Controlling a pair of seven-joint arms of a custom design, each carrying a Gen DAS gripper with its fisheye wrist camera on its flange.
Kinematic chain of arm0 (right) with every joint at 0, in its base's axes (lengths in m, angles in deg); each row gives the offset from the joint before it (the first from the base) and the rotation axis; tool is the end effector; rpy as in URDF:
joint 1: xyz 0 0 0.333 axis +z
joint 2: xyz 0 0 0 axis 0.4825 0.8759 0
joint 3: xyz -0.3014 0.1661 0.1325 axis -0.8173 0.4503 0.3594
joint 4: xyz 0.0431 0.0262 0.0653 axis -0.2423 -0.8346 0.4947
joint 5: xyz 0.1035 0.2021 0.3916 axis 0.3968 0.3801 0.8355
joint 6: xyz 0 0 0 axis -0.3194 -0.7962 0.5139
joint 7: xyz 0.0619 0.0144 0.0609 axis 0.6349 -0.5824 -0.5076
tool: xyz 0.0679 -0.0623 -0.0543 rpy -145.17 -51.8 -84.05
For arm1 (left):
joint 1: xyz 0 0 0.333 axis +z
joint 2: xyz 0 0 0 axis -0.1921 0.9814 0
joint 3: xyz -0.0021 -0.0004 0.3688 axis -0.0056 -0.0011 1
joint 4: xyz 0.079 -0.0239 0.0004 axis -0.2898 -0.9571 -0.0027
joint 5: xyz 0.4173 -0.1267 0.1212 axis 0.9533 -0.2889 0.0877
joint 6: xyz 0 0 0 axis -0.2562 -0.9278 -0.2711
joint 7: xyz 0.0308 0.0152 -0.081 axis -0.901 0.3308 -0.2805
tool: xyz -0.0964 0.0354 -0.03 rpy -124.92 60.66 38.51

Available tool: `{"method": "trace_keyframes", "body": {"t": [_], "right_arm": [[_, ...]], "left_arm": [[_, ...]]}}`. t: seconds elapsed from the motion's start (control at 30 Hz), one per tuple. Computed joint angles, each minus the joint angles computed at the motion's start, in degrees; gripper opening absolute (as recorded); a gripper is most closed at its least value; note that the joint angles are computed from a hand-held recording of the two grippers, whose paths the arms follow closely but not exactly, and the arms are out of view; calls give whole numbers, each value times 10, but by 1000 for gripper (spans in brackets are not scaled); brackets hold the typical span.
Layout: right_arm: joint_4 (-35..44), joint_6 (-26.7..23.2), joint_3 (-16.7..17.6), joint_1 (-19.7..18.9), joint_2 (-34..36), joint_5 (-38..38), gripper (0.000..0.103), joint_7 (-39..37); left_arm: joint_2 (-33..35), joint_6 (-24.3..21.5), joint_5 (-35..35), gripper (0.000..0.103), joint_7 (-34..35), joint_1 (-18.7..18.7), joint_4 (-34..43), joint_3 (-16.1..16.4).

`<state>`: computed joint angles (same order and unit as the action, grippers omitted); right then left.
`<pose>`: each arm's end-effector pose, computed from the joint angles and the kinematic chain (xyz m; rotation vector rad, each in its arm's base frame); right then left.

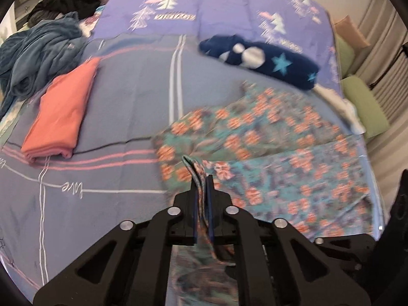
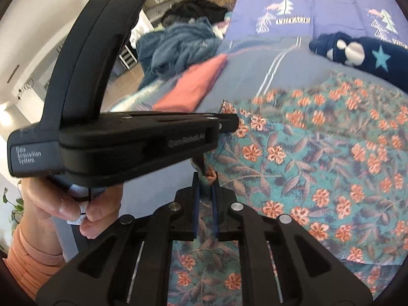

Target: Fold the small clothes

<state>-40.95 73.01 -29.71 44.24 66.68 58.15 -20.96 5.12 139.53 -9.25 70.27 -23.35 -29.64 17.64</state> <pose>0.5836 0.1879 0.4813 -2.0759 1.1569 0.0787 0.6199 -0.2573 0.5005 -2.0030 1.9663 -0.7172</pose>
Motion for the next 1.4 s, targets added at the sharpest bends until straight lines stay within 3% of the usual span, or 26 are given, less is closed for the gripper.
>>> {"method": "trace_keyframes", "body": {"t": [0.03, 0.07, 0.1, 0.17, 0.3, 0.47, 0.6, 0.63, 0.67, 0.7, 0.73, 0.8, 0.93, 1.03, 1.13, 1.2, 1.33, 1.4], "right_arm": [[-1, 0, 1, 0, 2, -13, 16, 11], [-4, -5, 1, -2, 4, -30, 27, 24], [-8, -9, -1, -4, 1, -38, 32, 27], [-31, -1, -7, -9, -20, -45, 33, 8], [-92, 33, -41, -21, -82, -46, 33, -30], [-129, 81, -99, -69, -112, -68, 35, 39], [-140, 97, -128, -107, -106, -84, 35, 109], [-136, 120, -128, -113, -92, -90, 34, 120], [-142, 155, -121, -123, -84, -117, 23, 148], [-150, 192, -115, -136, -74, -141, 0, 178], [-151, 196, -128, -132, -70, -124, 0, 176], [-145, 172, -152, -125, -67, -50, 0, 138], [-145, 167, -143, -139, -65, -8, 0, 157], [-159, 204, -123, -141, -77, -56, 0, 172], [-173, 218, -134, -115, -104, -56, 14, 142], [-167, 197, -160, -88, -113, -17, 31, 79], [-140, 157, -151, -95, -86, -26, 29, 95], [-122, 125, -154, -98, -69, 13, 24, 77]], "left_arm": [[2, -8, 36, 15, -30, -4, -2, 5], [2, -13, 61, 16, -50, -7, -3, 9], [1, -17, 94, 18, -74, -9, -6, 12], [-4, -15, 123, 24, -94, -8, -16, 14], [-35, 23, 178, 24, -148, -2, -49, 9], [-46, 104, 92, 29, -78, 3, -73, -12], [-30, 80, 136, 29, -128, -3, -68, -15], [-25, 57, 174, 29, -159, -6, -64, -11], [-19, 16, 240, 30, -211, -13, -56, -6], [-19, -5, 270, 37, -236, -17, -56, -5], [-24, 0, 285, 47, -253, -16, -65, -2], [-42, 22, 275, 48, -266, -9, -85, -3], [-64, 36, 307, 47, -305, 2, -97, -16], [-64, 43, 307, 48, -297, 3, -90, -27], [-46, 46, 285, 48, -273, -3, -70, -31], [-31, 58, 259, 48, -252, -9, -55, -31], [19, 95, 158, 47, -154, -29, -2, -35], [61, 85, 120, 47, -95, -45, 54, -43]]}}
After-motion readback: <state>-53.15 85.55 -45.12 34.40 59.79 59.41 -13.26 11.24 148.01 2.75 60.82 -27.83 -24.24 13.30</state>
